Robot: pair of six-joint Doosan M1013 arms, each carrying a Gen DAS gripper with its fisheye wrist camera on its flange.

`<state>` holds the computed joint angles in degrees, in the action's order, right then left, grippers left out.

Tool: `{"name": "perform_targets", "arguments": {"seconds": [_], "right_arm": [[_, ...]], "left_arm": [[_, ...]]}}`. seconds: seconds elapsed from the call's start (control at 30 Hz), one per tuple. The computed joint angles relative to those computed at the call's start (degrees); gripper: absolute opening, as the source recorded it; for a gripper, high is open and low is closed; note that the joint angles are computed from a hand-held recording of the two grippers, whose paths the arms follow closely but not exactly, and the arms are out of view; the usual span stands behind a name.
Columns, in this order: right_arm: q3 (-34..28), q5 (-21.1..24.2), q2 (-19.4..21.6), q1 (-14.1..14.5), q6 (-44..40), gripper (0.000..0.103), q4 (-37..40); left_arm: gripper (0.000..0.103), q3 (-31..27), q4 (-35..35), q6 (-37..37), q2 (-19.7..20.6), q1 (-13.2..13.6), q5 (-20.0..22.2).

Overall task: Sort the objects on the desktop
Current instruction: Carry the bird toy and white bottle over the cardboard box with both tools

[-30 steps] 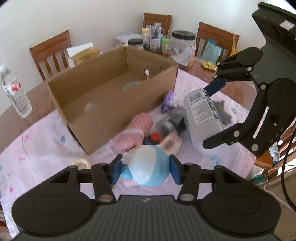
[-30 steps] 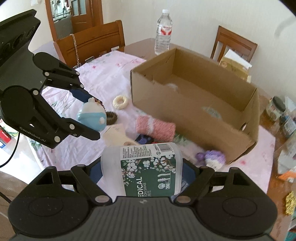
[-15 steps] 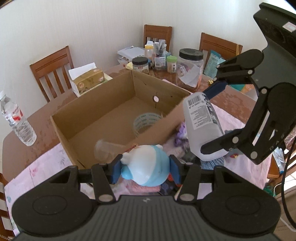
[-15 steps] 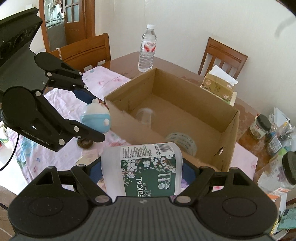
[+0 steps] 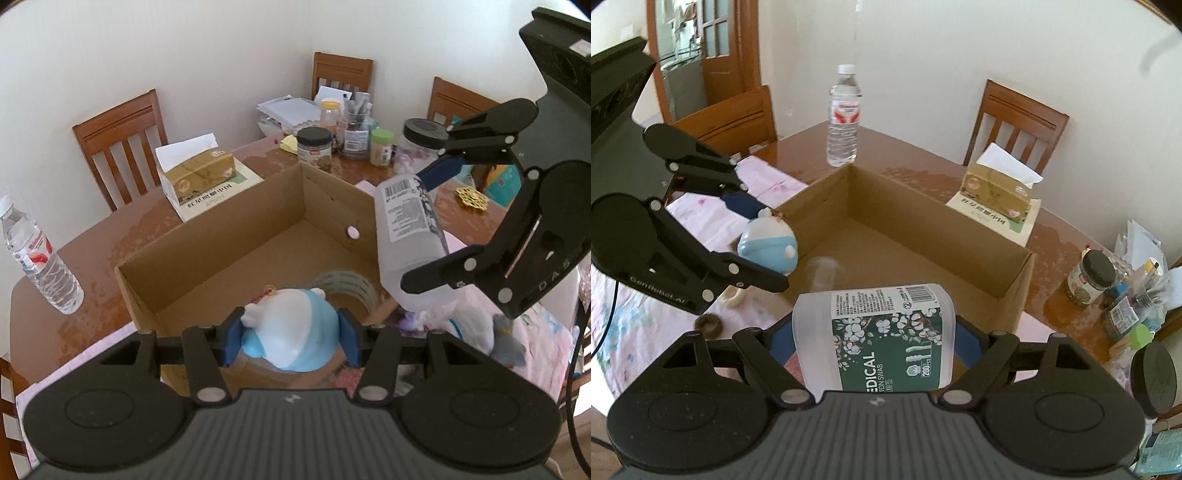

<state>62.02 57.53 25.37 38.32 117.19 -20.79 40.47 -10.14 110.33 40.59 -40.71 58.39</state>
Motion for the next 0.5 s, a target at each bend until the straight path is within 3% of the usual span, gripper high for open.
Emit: {"name": "perform_targets", "arguments": {"seconds": [0.33,0.43,0.5], "right_arm": [[-3.9,2.8,3.1,-3.1,-2.3,0.087,1.0],[-5.1,3.4,4.1,-3.9,-2.5,0.087,1.8],[-5.5,3.6,4.5,-4.2,-2.7,0.087,2.1]], "left_arm": [[0.052,-15.3,2.8,-3.9,8.8,-0.2,8.8],[0.054,-18.1,3.6,-5.1,10.5,-0.3,9.7],[0.067,-20.1,4.1,-6.0,11.7,-0.4,10.1]]}}
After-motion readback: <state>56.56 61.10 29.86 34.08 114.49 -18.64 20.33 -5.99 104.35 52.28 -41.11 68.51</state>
